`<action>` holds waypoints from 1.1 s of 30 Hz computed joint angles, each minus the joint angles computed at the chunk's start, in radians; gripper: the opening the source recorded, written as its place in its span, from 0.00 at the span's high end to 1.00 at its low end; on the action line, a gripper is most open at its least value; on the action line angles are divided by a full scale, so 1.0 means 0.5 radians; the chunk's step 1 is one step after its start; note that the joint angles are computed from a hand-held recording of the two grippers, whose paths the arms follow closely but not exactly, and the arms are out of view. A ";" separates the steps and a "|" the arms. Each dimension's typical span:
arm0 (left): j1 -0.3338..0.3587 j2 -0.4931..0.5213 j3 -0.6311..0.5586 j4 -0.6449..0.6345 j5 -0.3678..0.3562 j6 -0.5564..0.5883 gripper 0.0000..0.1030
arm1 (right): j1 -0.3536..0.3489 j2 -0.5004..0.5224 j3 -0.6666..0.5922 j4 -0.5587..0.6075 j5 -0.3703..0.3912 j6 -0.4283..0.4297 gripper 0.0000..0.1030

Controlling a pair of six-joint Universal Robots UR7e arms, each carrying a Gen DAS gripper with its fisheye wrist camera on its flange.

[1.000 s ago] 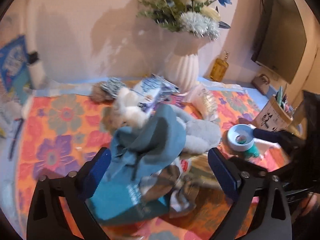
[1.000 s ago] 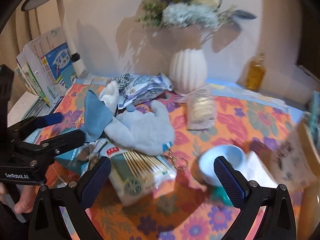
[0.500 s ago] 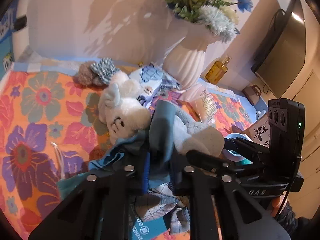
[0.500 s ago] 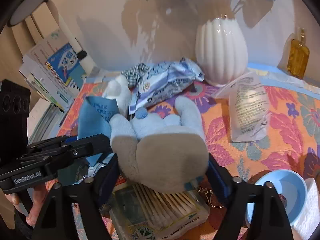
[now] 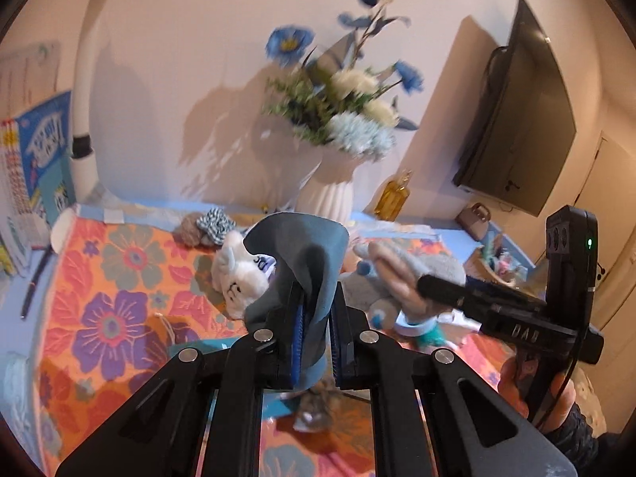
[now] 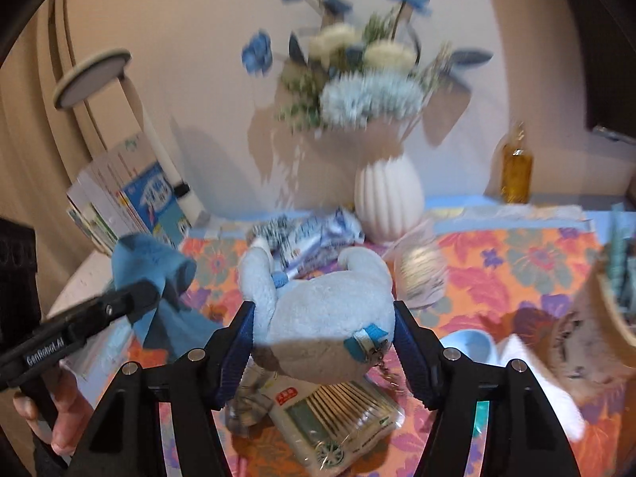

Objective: Organize soft objects
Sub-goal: 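Grasp the blue cloth with the left tool while the right tool grasps the grey plush toy, then lift the blue cloth with the left tool while the right tool lifts the plush toy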

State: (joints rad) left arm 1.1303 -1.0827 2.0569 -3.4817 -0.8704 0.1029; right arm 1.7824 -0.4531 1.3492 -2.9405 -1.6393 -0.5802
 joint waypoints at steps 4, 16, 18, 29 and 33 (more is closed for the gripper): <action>-0.122 -0.045 0.163 -0.075 0.094 -0.050 0.92 | -0.007 -0.170 0.227 -0.164 0.081 0.027 0.36; -0.126 0.165 0.440 0.025 0.164 -0.538 0.92 | -0.219 -0.441 0.915 -0.484 -0.184 -0.108 0.36; -0.102 0.186 0.473 0.018 0.245 -0.614 0.92 | -0.255 -0.460 0.966 -0.488 -0.175 -0.128 0.34; -0.138 0.189 0.479 0.128 0.334 -0.609 0.14 | -0.270 -0.441 1.044 -0.629 -0.324 -0.267 0.14; -0.184 0.324 0.343 0.278 0.475 -0.532 0.10 | -0.276 -0.461 1.027 -0.570 -0.315 -0.242 0.12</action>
State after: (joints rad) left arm 1.0384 -0.9207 2.2283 -3.3427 -0.6329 -0.1633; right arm 1.6442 -0.6837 1.8627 -3.2257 -1.7970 -0.7009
